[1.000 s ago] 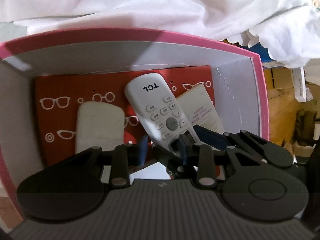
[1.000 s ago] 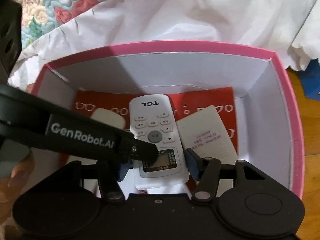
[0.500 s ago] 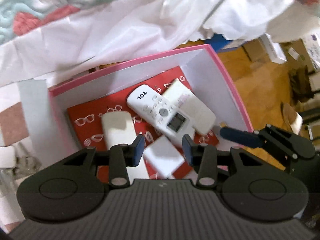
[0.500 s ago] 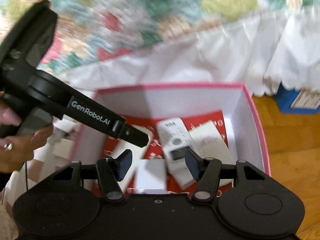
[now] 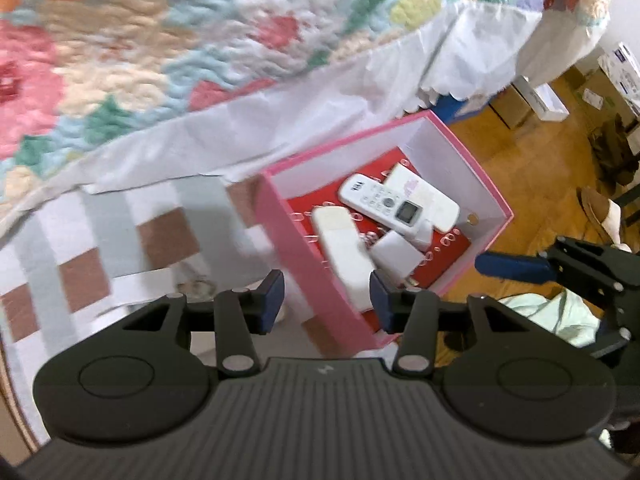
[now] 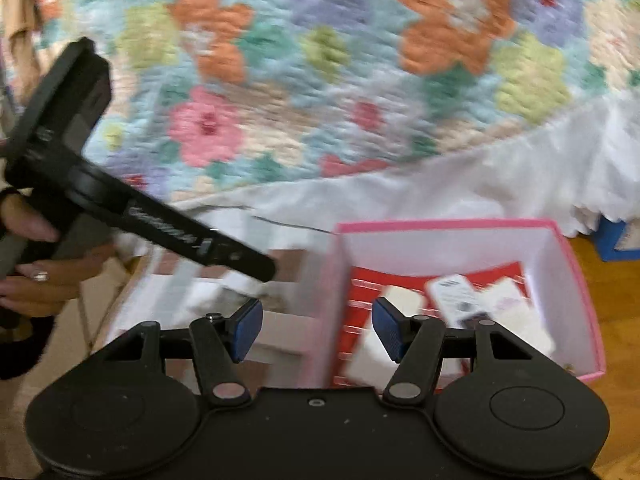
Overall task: Organize rigid objects
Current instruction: 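Move the left gripper to the second long cream block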
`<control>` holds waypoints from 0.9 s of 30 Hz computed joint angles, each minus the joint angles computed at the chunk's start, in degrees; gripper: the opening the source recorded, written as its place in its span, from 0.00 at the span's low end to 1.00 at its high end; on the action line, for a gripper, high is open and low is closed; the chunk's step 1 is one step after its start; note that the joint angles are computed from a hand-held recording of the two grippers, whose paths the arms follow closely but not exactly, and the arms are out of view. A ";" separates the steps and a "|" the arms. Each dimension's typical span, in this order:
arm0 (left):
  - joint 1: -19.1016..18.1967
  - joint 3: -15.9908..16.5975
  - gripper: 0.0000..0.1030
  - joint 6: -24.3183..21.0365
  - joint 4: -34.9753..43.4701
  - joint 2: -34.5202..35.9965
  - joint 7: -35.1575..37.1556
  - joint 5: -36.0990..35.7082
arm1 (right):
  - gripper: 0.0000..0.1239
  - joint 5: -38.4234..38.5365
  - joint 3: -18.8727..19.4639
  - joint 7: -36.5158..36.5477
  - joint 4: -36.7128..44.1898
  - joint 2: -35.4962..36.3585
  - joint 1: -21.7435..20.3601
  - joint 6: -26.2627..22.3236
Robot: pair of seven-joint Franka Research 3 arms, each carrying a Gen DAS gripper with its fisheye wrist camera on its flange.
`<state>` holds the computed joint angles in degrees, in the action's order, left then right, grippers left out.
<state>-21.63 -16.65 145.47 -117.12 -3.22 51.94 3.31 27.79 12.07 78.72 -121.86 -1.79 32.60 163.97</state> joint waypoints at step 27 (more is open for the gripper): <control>2.88 3.11 0.47 25.79 -22.24 4.53 -4.94 4.92 | 0.56 -9.23 1.77 1.79 14.78 27.77 7.46 2.29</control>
<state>-18.75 -13.55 171.27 -139.35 1.31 47.01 8.24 18.56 13.84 80.50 -107.08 25.99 40.06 166.25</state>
